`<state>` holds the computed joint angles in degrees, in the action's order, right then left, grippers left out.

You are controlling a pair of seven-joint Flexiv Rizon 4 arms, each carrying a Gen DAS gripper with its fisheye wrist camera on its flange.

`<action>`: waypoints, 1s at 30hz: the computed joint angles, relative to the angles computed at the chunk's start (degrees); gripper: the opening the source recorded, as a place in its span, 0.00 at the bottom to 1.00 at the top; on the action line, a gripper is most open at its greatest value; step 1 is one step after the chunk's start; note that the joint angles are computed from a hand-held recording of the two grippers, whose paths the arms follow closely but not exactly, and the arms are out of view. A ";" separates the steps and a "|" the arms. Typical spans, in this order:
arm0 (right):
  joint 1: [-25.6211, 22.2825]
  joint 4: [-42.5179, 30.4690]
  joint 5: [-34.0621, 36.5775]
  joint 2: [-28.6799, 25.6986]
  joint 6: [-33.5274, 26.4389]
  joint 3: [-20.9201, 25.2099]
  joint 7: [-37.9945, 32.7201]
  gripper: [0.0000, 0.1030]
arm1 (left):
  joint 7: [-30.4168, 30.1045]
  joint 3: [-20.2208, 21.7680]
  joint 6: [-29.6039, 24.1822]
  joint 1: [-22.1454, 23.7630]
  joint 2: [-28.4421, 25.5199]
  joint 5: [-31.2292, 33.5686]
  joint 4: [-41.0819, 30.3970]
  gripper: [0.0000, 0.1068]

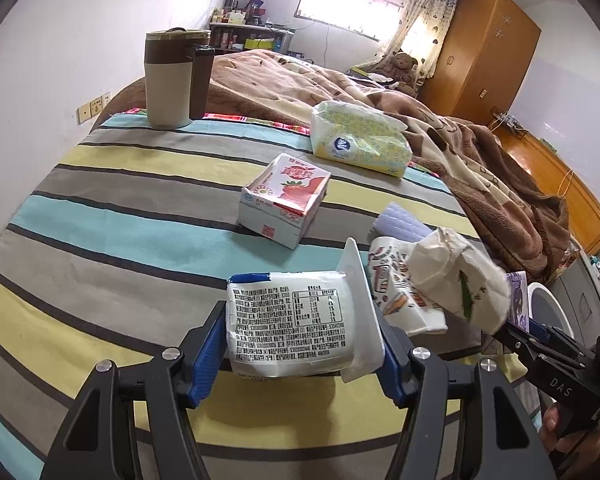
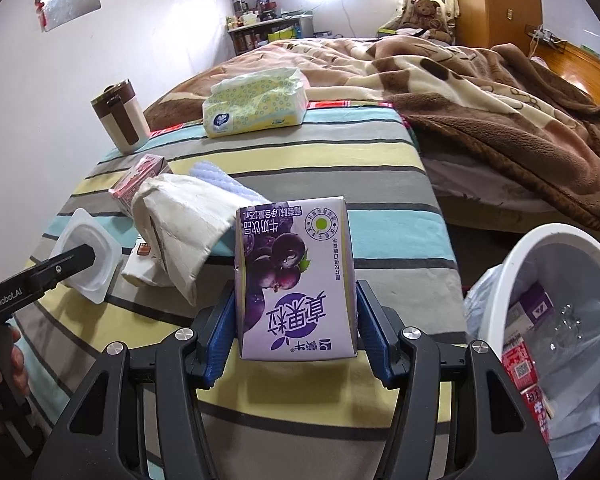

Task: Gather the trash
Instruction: 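Grasp the white milk bag with the left tool while the right tool grasps the purple juice box, then carry the milk bag and juice box over the bin and open both tools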

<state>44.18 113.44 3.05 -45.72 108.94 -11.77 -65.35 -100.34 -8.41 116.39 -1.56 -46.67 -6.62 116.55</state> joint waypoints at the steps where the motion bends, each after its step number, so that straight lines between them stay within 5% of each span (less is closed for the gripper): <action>1: -0.08 0.33 0.18 0.18 0.53 0.15 -0.01 0.56 | -0.12 -0.09 0.28 -0.04 0.14 0.10 0.23 0.61; 30: -0.50 8.62 10.91 5.40 10.26 2.04 -6.04 0.56 | 0.85 0.32 5.94 -8.67 6.17 0.72 4.51 0.61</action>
<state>43.67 122.07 13.95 -40.32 119.19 -9.73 -71.39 -99.49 -8.09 122.33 -10.23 -40.50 -5.91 121.05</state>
